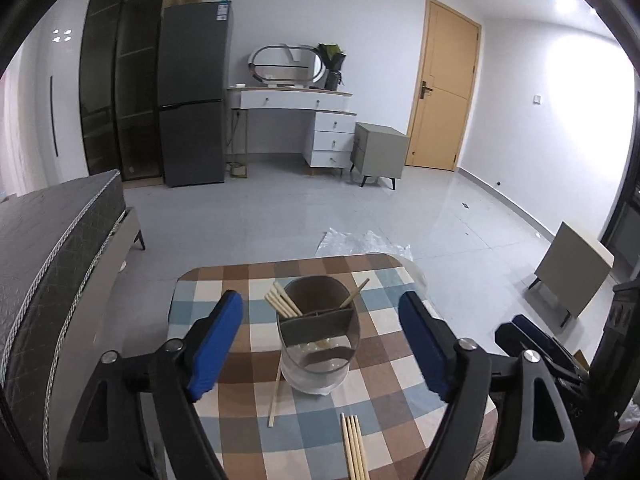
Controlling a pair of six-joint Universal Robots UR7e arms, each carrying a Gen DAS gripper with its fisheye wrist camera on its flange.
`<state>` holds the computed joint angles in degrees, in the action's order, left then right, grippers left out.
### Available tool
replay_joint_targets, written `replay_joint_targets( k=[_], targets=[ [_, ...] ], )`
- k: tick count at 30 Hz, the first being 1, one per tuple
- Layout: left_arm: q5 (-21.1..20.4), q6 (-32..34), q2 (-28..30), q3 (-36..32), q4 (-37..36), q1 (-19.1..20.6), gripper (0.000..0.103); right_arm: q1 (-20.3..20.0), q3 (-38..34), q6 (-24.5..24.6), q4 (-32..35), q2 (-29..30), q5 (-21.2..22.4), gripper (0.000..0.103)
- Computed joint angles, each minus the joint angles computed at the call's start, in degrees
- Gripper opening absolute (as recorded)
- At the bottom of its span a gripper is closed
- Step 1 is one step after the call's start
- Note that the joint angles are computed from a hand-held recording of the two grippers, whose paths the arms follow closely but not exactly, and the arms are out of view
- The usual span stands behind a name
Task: Organize utensils
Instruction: 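Move both grippers back down toward the chopstick pile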
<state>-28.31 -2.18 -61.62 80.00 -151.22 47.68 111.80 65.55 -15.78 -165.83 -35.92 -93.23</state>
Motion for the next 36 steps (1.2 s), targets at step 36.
replay_joint_targets(
  k=[36],
  targets=[
    [-1.25, -31.82, -5.93, 15.02, 14.54, 5.36, 0.091, -0.69, 9.46, -1.97, 11.51, -1.55, -12.84, 0.101]
  ],
)
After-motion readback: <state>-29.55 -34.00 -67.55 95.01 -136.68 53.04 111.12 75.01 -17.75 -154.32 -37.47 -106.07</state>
